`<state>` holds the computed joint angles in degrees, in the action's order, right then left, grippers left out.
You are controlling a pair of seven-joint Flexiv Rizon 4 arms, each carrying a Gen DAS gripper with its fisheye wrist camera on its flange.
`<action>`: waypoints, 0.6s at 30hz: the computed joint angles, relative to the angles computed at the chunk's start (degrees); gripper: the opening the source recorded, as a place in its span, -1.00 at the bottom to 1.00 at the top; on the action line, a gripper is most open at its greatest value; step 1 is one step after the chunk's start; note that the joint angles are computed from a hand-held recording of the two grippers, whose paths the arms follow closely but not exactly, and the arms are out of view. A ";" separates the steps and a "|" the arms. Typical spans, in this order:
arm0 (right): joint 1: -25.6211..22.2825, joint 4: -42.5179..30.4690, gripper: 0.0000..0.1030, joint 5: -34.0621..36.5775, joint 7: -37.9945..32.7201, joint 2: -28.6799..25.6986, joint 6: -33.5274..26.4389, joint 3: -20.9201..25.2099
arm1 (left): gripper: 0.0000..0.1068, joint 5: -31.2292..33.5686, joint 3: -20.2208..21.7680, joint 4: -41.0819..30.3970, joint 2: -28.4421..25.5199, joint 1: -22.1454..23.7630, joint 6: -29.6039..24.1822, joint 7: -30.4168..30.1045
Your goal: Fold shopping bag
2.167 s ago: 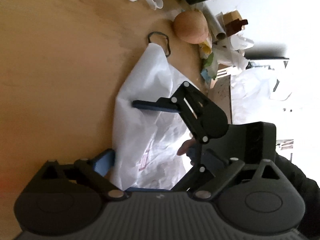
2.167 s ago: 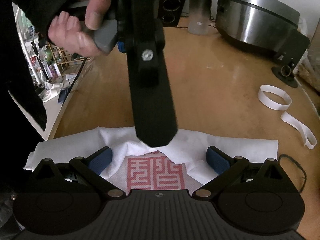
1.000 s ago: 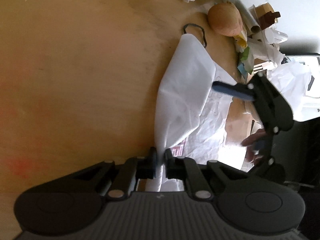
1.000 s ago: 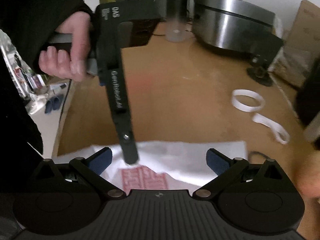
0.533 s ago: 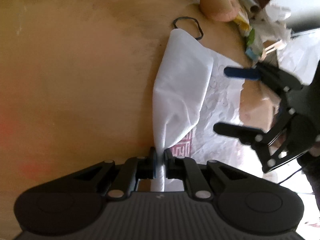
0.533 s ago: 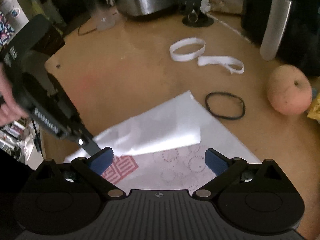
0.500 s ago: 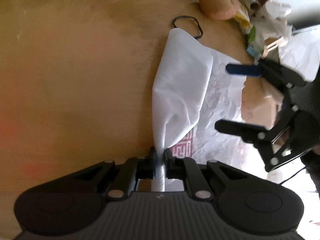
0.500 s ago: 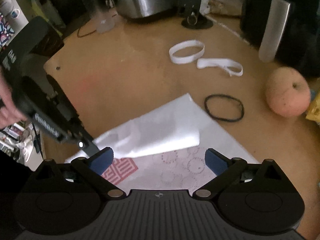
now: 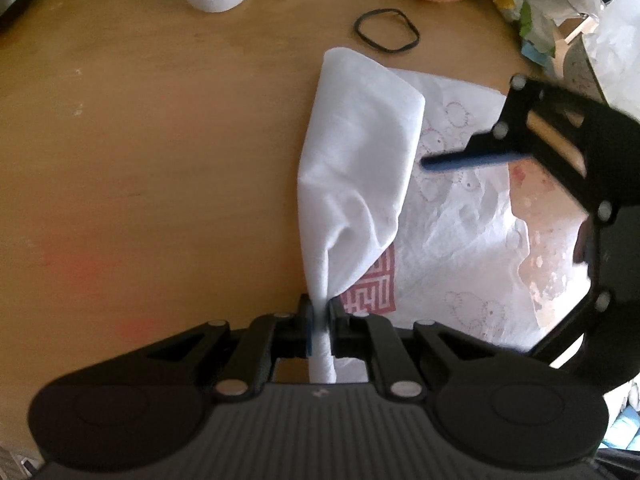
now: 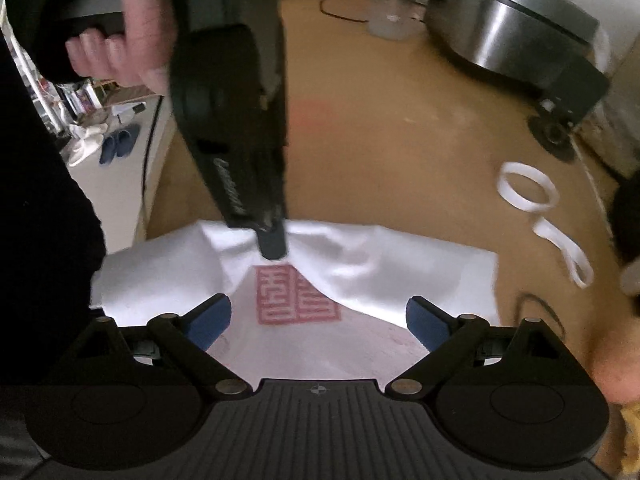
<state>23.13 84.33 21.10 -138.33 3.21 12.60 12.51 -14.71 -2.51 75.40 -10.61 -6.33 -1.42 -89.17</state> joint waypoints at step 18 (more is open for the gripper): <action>1.37 5.77 0.93 0.64 -1.18 -0.01 6.91 0.74 | -0.84 -5.30 -0.32 2.13 1.20 0.16 3.10 -0.41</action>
